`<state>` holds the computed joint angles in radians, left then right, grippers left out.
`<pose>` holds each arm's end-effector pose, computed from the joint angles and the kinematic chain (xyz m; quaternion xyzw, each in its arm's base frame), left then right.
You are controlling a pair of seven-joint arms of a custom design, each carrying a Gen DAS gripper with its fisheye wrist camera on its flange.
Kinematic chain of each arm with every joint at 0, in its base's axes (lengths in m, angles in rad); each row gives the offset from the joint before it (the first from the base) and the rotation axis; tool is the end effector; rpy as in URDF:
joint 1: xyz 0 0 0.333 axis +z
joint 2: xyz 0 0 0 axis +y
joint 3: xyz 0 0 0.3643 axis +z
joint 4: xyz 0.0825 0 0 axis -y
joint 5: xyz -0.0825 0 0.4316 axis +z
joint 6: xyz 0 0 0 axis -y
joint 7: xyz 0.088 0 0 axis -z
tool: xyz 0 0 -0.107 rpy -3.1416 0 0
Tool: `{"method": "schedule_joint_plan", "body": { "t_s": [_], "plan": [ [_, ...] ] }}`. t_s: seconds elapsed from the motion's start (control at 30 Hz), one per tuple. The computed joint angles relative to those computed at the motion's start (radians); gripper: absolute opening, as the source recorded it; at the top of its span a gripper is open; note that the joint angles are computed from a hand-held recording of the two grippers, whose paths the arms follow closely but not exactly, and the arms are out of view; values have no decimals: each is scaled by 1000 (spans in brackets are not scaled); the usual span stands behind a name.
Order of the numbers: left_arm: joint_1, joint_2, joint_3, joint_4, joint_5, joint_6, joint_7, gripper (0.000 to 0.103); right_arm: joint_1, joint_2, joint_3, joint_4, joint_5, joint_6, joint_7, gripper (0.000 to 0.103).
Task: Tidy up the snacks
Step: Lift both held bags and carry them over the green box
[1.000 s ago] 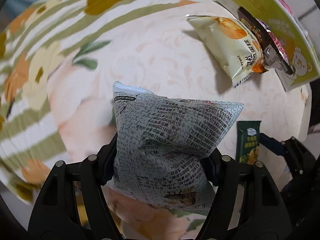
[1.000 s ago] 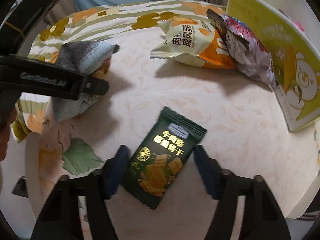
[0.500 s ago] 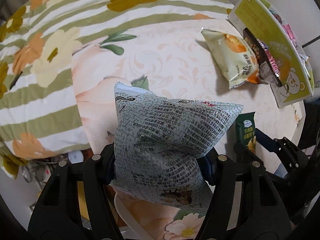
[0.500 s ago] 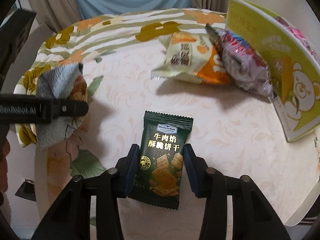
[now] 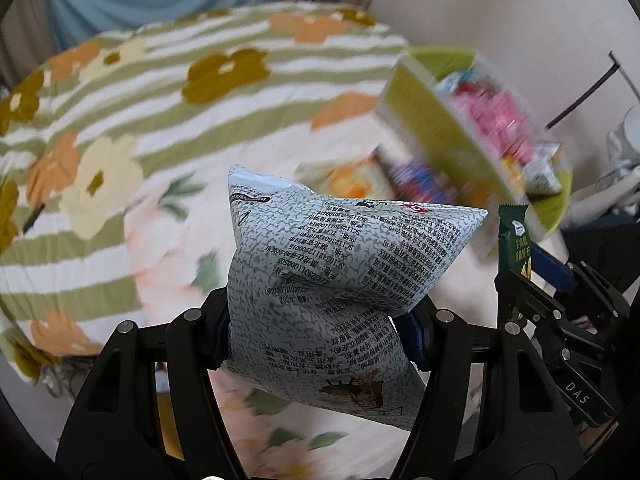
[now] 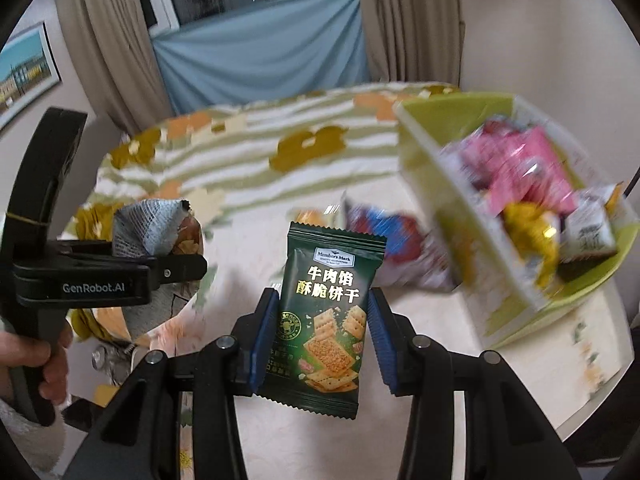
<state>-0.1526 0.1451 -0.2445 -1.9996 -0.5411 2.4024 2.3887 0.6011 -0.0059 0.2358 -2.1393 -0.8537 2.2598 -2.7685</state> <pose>0.6038 -0.2514 0.4392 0.3412 -0.9053 0.2523 0.0168 0.4134 0.4286 0.4500 -0.4448 0.8282 -0.2439 0.2383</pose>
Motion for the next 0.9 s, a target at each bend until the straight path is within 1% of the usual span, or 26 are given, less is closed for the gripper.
{"method": "schedule_joint_plan", "body": {
  "t_s": [0.03, 0.13, 0.2, 0.27, 0.43, 0.57, 0.67, 0.73, 0.77, 0.8, 0.83, 0.87, 0.9],
  "plan": [
    [-6, -15, -9, -4, -18, 10, -6, 62, -1, -35, -2, -24, -4, -6, -3, 41],
    [-40, -58, -29, -17, -74, 46, -32, 62, -27, -155, 5, -115, -17, 13, -16, 41],
    [-72, -77, -45, -14, -124, 57, -54, 62, -50, -235, 17, -172, -4, 13, -54, 41],
    [-108, -83, -58, -12, -138, 81, -81, 62, -72, -326, 19, -240, 15, 26, -94, 41],
    [-193, -53, -91, 19, -114, 160, -195, 62, -129, -503, 15, -384, 47, 60, -174, 41],
    [-253, -15, -114, 29, -30, 249, -325, 62, -170, -619, -3, -491, 67, 128, -240, 41],
    [-285, 18, -126, 34, 30, 294, -431, 63, -195, -689, -18, -549, 88, 169, -310, 41],
    [-293, 34, -143, 31, 36, 312, -465, 66, -210, -733, -23, -582, 109, 187, -351, 41],
    [-293, 41, -150, 30, 35, 320, -470, 72, -219, -750, -25, -596, 121, 196, -370, 41],
    [-307, 48, -152, 27, 61, 340, -501, 78, -228, -767, -30, -609, 133, 206, -391, 41],
    [-315, 53, -148, 24, 91, 353, -529, 94, -235, -787, -36, -624, 146, 216, -412, 41],
    [-331, 56, -137, 21, 145, 363, -578, 103, -244, -803, -38, -636, 160, 224, -432, 41],
    [-342, 56, -132, 17, 185, 368, -619, 103, -251, -817, -39, -647, 174, 233, -450, 41]
  ]
}}
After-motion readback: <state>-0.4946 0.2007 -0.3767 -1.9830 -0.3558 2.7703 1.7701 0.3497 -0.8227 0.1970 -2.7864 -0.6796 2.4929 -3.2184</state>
